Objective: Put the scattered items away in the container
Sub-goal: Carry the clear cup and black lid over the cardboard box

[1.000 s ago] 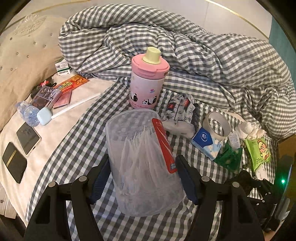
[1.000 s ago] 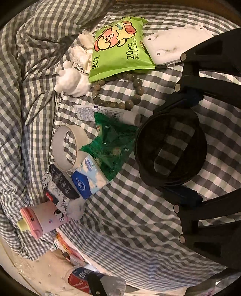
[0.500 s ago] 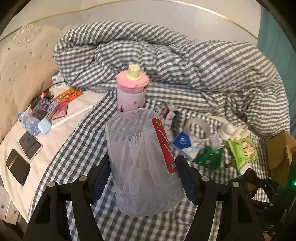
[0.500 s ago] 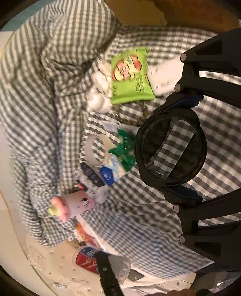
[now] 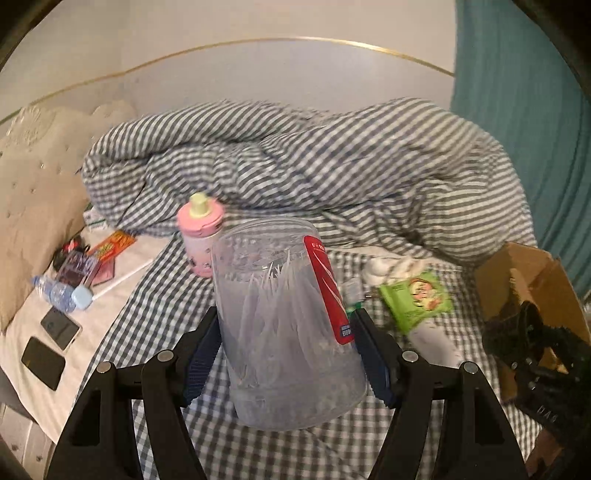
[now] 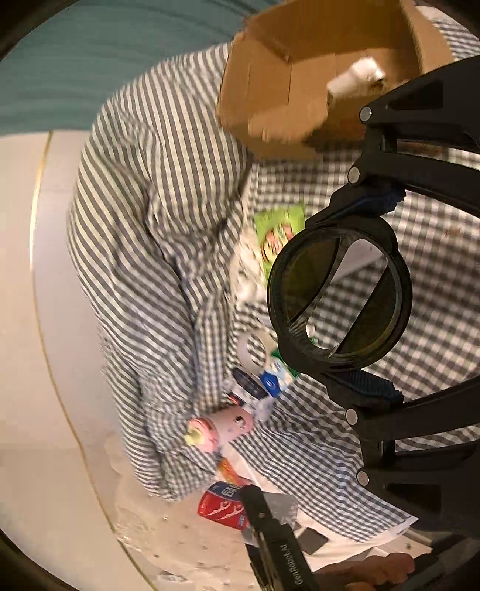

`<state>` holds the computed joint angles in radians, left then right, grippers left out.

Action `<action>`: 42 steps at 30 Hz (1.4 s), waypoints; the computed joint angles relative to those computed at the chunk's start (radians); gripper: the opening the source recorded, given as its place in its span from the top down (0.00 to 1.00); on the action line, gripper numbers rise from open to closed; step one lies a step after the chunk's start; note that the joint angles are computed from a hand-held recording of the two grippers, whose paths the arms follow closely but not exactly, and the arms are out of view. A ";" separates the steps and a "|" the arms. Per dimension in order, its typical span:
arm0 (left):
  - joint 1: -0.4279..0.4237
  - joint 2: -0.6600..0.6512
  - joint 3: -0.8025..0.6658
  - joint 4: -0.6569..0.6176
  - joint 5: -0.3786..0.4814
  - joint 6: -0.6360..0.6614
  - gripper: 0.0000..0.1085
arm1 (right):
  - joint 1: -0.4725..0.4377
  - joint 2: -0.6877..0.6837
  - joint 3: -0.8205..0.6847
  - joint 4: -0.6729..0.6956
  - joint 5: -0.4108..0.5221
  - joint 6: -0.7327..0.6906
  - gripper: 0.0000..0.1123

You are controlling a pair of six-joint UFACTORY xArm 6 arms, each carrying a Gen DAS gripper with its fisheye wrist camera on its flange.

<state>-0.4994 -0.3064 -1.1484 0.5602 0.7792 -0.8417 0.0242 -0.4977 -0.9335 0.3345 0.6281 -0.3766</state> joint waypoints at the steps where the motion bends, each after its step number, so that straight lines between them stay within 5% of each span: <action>1: -0.017 0.004 -0.011 0.010 0.006 -0.006 0.34 | -0.019 -0.022 0.007 0.012 0.005 -0.012 0.39; 19: -0.258 0.159 -0.222 0.052 0.010 -0.005 0.34 | -0.357 -0.157 -0.028 0.202 0.085 -0.216 0.39; 42: -0.429 0.615 -0.754 -0.115 0.018 0.225 0.34 | -0.750 -0.011 -0.154 0.355 0.124 -0.415 0.39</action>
<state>-0.9283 0.3091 -1.9024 0.4453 0.7973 -0.6162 -0.7258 -0.5089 -1.0876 0.6890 0.7521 -0.7920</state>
